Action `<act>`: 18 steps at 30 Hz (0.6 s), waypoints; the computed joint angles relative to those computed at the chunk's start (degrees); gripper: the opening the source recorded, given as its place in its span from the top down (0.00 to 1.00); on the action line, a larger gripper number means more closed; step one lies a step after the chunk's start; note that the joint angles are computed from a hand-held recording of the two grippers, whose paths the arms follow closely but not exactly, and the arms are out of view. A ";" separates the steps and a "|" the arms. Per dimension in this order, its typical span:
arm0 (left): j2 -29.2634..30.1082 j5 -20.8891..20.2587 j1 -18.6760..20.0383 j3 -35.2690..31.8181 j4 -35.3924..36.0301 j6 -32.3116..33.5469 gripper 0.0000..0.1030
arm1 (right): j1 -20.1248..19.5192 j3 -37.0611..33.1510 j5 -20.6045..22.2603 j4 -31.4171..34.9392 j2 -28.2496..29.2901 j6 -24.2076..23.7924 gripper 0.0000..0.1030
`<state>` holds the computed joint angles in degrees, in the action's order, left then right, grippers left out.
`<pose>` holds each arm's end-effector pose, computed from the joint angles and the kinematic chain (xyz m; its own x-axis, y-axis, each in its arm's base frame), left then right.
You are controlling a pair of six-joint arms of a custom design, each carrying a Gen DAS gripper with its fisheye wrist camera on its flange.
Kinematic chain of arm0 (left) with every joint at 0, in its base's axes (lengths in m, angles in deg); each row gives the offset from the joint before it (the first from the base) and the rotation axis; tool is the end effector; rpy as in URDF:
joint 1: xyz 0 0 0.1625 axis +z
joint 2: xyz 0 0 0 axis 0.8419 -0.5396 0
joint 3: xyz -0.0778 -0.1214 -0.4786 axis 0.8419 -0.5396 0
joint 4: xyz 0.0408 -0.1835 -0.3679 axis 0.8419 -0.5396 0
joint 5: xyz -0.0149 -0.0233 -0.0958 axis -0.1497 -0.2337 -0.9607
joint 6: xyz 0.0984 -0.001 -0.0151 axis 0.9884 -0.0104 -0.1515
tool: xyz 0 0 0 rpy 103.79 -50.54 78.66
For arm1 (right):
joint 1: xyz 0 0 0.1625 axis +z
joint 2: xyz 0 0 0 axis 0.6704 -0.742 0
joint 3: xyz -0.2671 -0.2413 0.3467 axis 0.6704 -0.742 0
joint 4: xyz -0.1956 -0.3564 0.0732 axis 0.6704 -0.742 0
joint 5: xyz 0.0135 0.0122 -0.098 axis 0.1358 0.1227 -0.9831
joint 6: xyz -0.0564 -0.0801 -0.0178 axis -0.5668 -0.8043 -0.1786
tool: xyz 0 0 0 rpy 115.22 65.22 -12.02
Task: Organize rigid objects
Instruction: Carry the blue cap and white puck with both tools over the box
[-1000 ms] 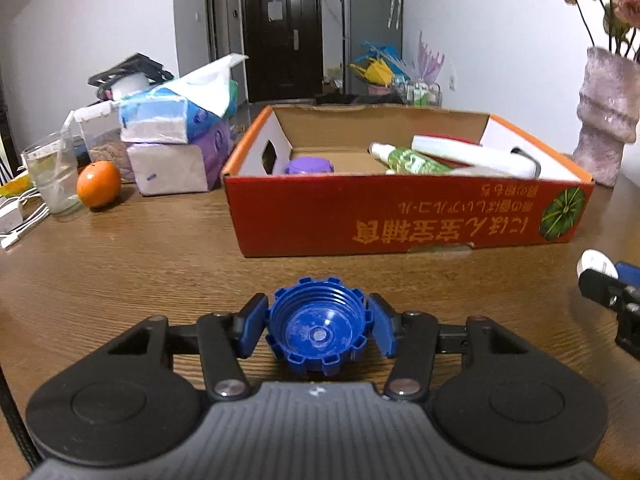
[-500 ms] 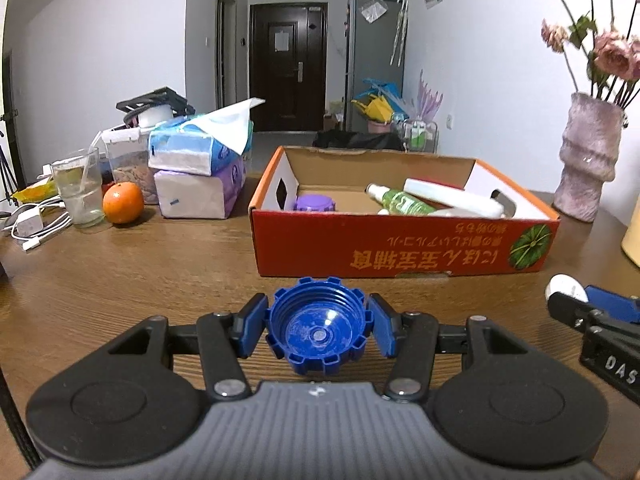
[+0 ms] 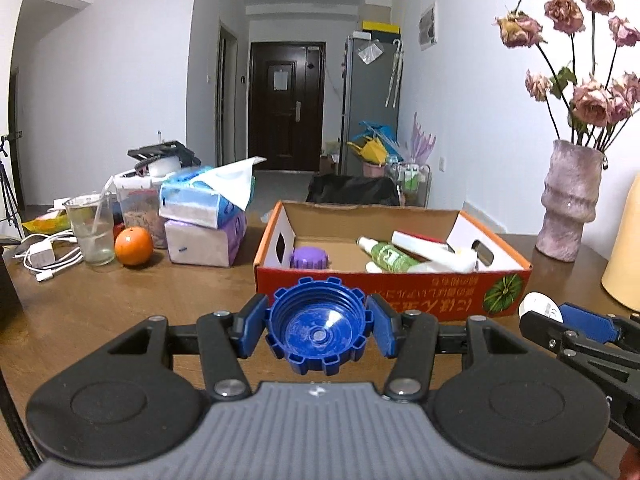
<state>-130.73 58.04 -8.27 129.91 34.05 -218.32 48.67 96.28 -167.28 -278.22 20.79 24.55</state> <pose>-0.1042 -0.4616 0.1104 -0.7056 -0.2386 -0.6672 0.5699 0.3685 -0.7345 0.1401 -0.4838 0.0216 -0.7012 -0.3593 0.6158 -0.7128 0.3349 -0.6162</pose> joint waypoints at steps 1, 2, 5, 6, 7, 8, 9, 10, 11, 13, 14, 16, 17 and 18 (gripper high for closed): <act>-0.18 0.07 -0.08 -0.02 -0.12 0.05 0.46 | 0.08 0.11 0.27 -0.22 -0.10 0.10 0.63; -0.33 0.11 -0.18 -0.06 -0.33 0.22 0.46 | 0.12 0.12 0.47 -0.32 -0.16 0.19 0.63; -0.53 0.19 -0.37 -0.04 -1.94 1.60 0.46 | 0.40 0.04 0.93 -0.40 -0.37 0.51 0.63; -0.55 0.27 -0.39 -0.12 -2.20 1.82 0.46 | 0.51 -0.04 1.05 -0.44 -0.38 0.59 0.63; -0.58 0.25 -0.40 -0.23 -2.50 2.07 0.46 | 0.62 -0.17 1.15 -0.40 -0.41 0.66 0.63; -0.58 0.26 -0.37 -0.37 -2.66 2.27 0.46 | 0.74 -0.32 1.25 -0.25 -0.49 0.79 0.63; -0.60 0.32 -0.30 -0.52 -2.89 2.48 0.46 | 0.85 -0.48 1.30 -0.06 -0.56 0.95 0.63; -0.61 0.39 -0.21 -0.66 -3.05 2.59 0.46 | 0.99 -0.68 1.30 0.05 -0.54 1.07 0.63; -0.67 0.58 -0.08 -0.91 -3.04 2.65 0.46 | 1.10 -0.90 1.30 0.14 -0.53 1.17 0.63; -0.74 0.83 0.09 -1.13 -3.58 3.20 0.46 | 1.30 -1.40 1.25 0.54 -0.54 1.36 0.63; -0.78 0.97 0.21 -1.20 -4.18 3.73 0.46 | 1.41 -1.71 1.22 0.83 -0.58 1.48 0.63; -0.91 1.39 0.46 -1.46 -4.57 4.10 0.46 | 1.55 -2.19 1.25 1.10 -0.59 1.60 0.63; -0.98 1.65 0.62 -1.60 -4.88 4.30 0.46 | 1.61 -2.43 1.34 1.23 -0.60 1.78 0.63; -1.03 1.83 0.76 -1.72 -5.20 4.48 0.46 | 1.69 -2.71 1.34 1.44 -0.62 1.97 0.63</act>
